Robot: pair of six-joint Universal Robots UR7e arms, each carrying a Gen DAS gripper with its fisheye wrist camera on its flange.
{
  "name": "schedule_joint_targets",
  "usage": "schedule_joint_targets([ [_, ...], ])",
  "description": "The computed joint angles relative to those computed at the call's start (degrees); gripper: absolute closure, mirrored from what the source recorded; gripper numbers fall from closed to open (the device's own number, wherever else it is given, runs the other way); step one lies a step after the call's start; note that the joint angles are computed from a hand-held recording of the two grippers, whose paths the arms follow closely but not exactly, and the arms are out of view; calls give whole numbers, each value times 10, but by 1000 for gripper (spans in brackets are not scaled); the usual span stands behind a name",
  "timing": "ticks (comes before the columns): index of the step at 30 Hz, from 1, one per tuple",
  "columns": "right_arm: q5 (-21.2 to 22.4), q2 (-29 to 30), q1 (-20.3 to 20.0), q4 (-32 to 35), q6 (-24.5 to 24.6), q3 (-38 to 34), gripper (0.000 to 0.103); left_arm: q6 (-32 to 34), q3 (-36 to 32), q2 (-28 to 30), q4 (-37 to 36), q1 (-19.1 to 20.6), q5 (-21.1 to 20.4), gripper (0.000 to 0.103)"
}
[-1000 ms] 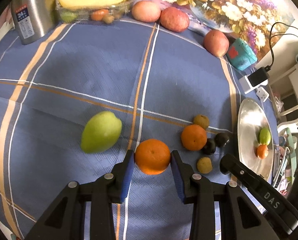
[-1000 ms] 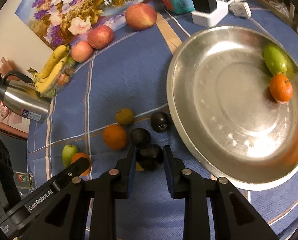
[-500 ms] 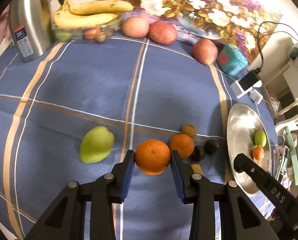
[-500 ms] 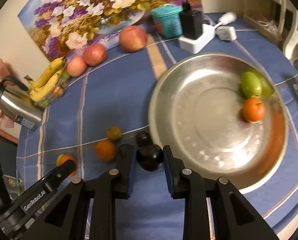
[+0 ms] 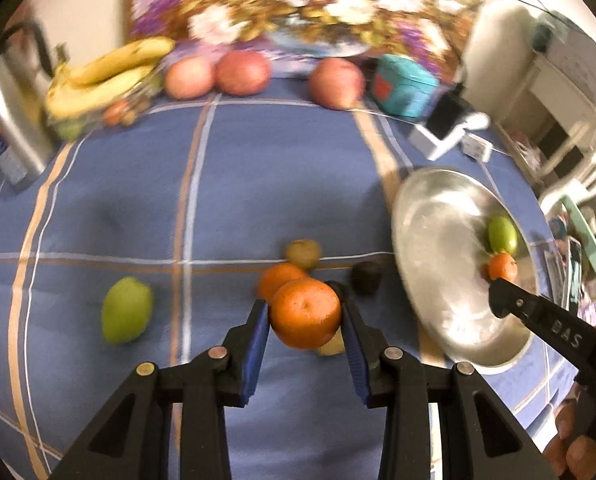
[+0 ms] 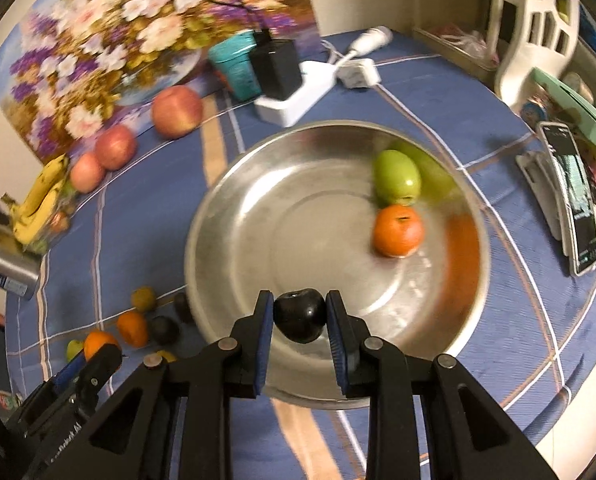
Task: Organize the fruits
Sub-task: 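Carry the tangerine with the left tool into the steel bowl while the right tool releases the plum there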
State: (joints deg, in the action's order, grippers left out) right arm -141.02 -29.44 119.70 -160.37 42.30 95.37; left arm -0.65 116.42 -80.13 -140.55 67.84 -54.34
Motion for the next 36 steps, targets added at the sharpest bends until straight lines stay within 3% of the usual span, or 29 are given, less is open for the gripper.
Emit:
schedule_joint_targets([
  [6, -23, -18, -4, 22, 26, 16, 75, 38, 20, 18, -43, -28, -26, 64],
  [17, -1, -35, -17, 12, 48, 42, 75, 139, 55, 66, -145, -62, -23, 64],
  [36, 39, -44, -37, 15, 65, 58, 74, 154, 66, 78, -151, -68, -4, 62],
])
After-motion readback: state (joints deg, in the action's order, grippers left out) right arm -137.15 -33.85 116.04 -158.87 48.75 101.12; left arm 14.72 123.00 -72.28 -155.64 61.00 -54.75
